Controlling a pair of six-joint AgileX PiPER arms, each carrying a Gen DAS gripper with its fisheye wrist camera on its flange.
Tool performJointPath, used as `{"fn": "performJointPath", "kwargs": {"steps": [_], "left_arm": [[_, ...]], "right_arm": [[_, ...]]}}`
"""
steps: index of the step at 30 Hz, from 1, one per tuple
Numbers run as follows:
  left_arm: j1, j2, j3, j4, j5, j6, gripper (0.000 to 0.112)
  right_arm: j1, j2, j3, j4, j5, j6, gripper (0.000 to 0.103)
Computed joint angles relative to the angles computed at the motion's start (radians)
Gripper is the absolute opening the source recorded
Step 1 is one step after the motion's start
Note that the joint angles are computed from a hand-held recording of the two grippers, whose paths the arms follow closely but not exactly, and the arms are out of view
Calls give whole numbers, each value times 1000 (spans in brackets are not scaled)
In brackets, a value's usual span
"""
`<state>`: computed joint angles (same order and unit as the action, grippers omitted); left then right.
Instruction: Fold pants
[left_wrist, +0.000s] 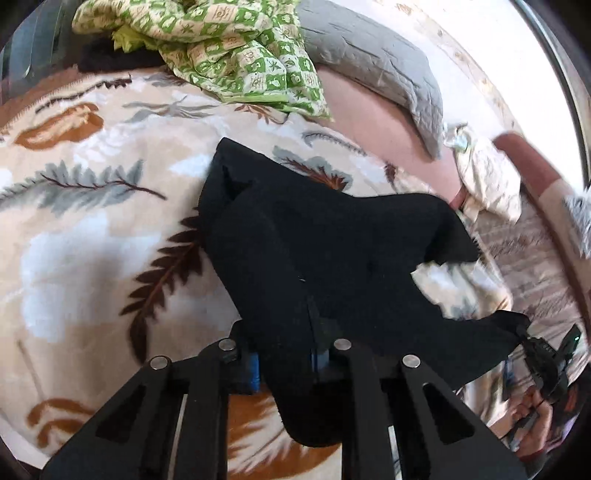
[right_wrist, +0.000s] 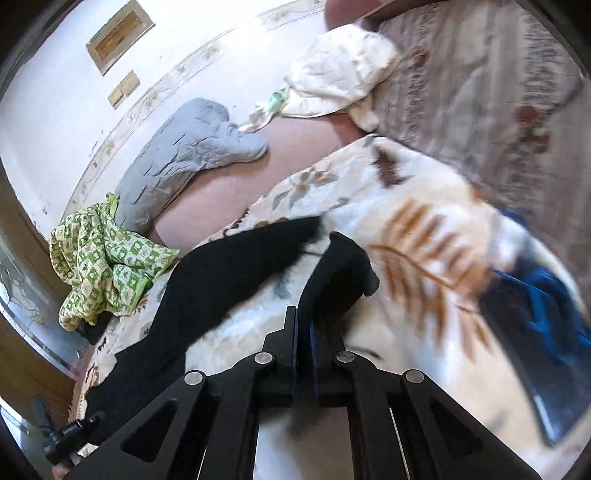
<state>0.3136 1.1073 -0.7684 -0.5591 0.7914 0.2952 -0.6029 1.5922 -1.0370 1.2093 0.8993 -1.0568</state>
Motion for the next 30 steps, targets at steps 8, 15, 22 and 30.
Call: {"fn": "performJointPath", "kwargs": {"steps": [8,15,22,30], "left_arm": [[23,-26,40,112,-16,-48,34],[34,-112,-24,173,-36,-79,66],[-120,22,-122,214,-73,-127,85],[-170,248,-288,153,-108,-8,85]], "right_arm": [[-25,25,30,-234,-34,157,30],[-43,-69,45,-82,117,49,53],[236,-17,-89,-60,50,109,69],[484,222,-560,-272,-12,243,87]]}}
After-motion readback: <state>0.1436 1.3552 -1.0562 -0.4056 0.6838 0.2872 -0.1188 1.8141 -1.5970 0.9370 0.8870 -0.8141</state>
